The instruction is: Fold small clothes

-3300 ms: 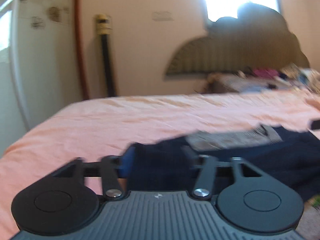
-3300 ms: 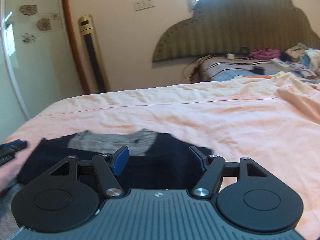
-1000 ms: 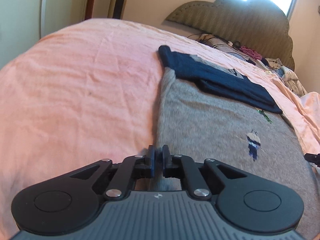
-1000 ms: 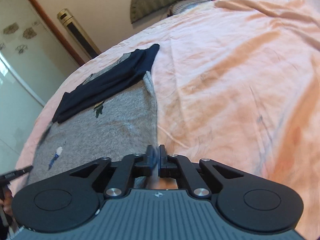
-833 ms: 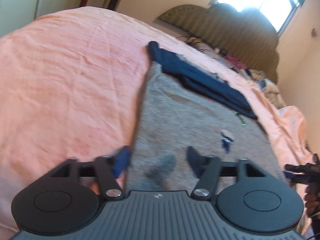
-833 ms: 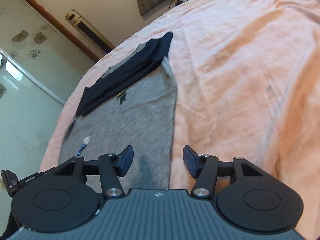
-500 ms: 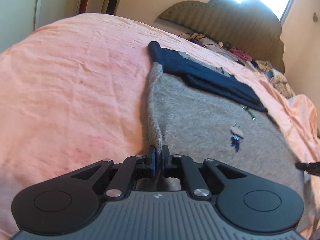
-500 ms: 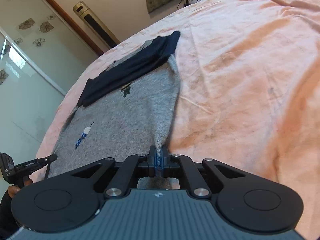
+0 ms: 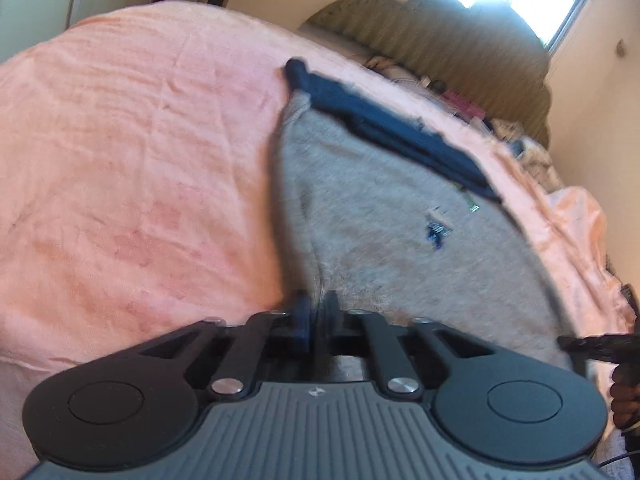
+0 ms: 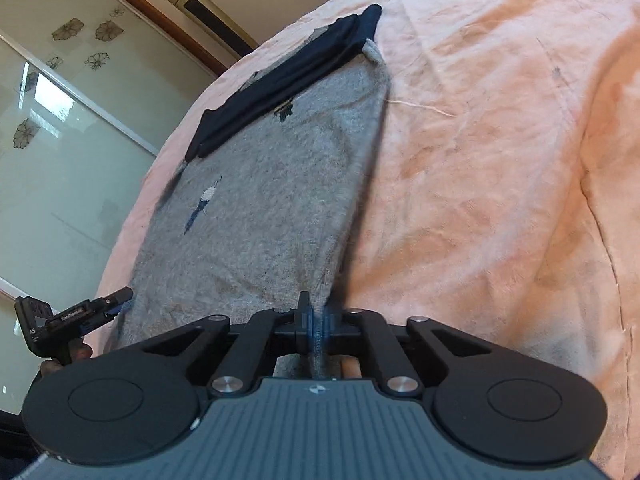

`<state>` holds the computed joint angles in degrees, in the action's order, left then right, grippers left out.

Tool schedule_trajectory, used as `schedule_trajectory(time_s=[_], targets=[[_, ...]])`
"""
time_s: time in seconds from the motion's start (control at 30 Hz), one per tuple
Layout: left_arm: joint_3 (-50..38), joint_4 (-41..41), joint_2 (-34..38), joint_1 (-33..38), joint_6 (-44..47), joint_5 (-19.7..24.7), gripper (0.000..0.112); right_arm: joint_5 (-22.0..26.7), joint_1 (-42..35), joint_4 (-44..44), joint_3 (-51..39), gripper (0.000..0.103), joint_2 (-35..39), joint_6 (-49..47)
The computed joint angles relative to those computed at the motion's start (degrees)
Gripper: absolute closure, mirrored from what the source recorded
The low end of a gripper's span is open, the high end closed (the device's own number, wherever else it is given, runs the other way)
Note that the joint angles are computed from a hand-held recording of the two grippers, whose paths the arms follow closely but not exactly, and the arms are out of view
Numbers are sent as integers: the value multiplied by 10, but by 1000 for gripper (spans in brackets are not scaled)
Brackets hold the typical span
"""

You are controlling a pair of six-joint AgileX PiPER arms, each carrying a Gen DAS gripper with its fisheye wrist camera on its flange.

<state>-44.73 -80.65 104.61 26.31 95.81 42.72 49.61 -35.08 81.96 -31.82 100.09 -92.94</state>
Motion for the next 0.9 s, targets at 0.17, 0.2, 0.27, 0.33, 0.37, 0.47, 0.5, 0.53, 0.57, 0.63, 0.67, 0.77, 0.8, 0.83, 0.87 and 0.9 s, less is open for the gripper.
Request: schedule_trajectory(time_s=[0.17,0.2,0.27,0.33,0.37,0.47,0.5,0.53,0.57,0.63,0.67,0.77,0.8,0.83,0.87,0.9], targets=[[-8,43,0,37,8,24,105,35,-100,-19,7,98,21,-21],[-7,45,2,45,10,33,103,41,-104,-16,10,98,28,-22],[-10,68,5,64,-21,65,92,50,-107,-35,10,95,24,7],[-17,105,11,95,-54,120,68,78,-124,-65,19,76,12,19],[-18,120,14,112,-65,150,49,94,-133,-80,24,59,4,19],[7,145,9,139,-73,191,38,101,-116,-124,39,45,-24,42],[23,143,2,141,-59,191,39,99,-106,-123,48,45,-31,36],[43,132,-12,138,-40,179,40,92,-96,-119,55,48,-36,32],[54,124,-24,131,-32,164,54,81,-86,-122,57,66,-40,36],[36,156,-20,107,-85,147,103,68,-74,-125,57,92,-32,30],[27,165,-12,104,-105,147,103,78,-86,-130,56,92,-29,26],[26,176,-45,121,-84,169,103,108,-129,-167,54,93,-80,37],[24,180,-50,132,-80,184,103,119,-150,-181,53,93,-94,38],[19,187,-52,141,-79,194,103,123,-168,-196,49,93,-102,40],[17,194,-49,143,-78,192,103,115,-177,-208,46,93,-99,46],[15,202,-37,141,-77,176,103,102,-179,-215,43,93,-86,50]])
